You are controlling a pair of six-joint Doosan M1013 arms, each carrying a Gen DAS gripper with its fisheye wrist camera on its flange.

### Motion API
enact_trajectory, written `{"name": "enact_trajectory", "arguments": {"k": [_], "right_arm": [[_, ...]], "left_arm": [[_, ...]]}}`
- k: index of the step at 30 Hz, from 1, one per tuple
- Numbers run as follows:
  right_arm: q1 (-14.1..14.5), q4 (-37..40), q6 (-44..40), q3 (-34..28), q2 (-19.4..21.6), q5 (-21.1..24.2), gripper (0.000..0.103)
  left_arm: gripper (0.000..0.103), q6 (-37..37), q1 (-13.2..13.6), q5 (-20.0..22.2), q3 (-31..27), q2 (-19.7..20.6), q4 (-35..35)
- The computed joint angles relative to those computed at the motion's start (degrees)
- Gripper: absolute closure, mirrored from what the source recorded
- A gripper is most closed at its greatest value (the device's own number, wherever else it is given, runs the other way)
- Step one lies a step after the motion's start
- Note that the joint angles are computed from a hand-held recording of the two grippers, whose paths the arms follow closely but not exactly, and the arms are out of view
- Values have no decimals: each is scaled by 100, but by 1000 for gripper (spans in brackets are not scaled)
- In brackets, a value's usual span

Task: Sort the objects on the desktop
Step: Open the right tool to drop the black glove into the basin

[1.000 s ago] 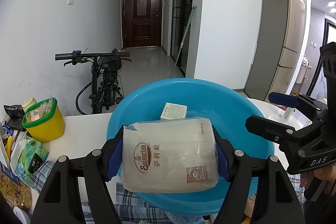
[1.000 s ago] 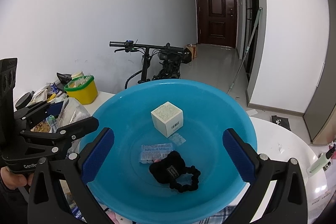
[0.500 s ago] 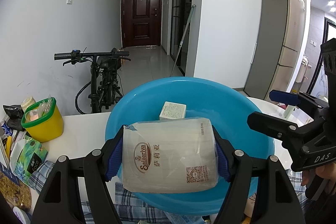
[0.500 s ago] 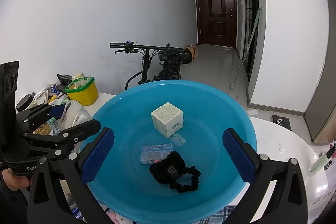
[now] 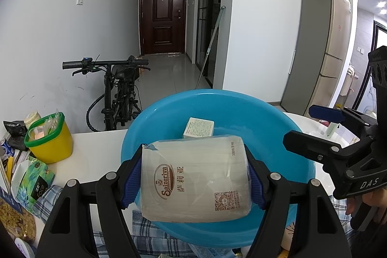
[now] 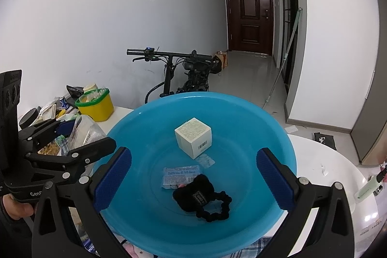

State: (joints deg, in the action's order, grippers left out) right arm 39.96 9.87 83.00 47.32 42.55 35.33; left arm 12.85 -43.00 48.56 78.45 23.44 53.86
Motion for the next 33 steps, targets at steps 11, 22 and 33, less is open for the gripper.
{"name": "enact_trajectory", "arguments": {"k": [11,22,33], "right_arm": [[-12,30,2,62,-33,-41,0],[-8,23,-7,21,-7,-1,0],[-15,46,-16,23,-10,24,0]], "left_arm": [[28,42,-16,2,-14,10,-32],[28,8,-43,42,-41,14,-9],[28,-2,-34,18,-58,19,12]]}}
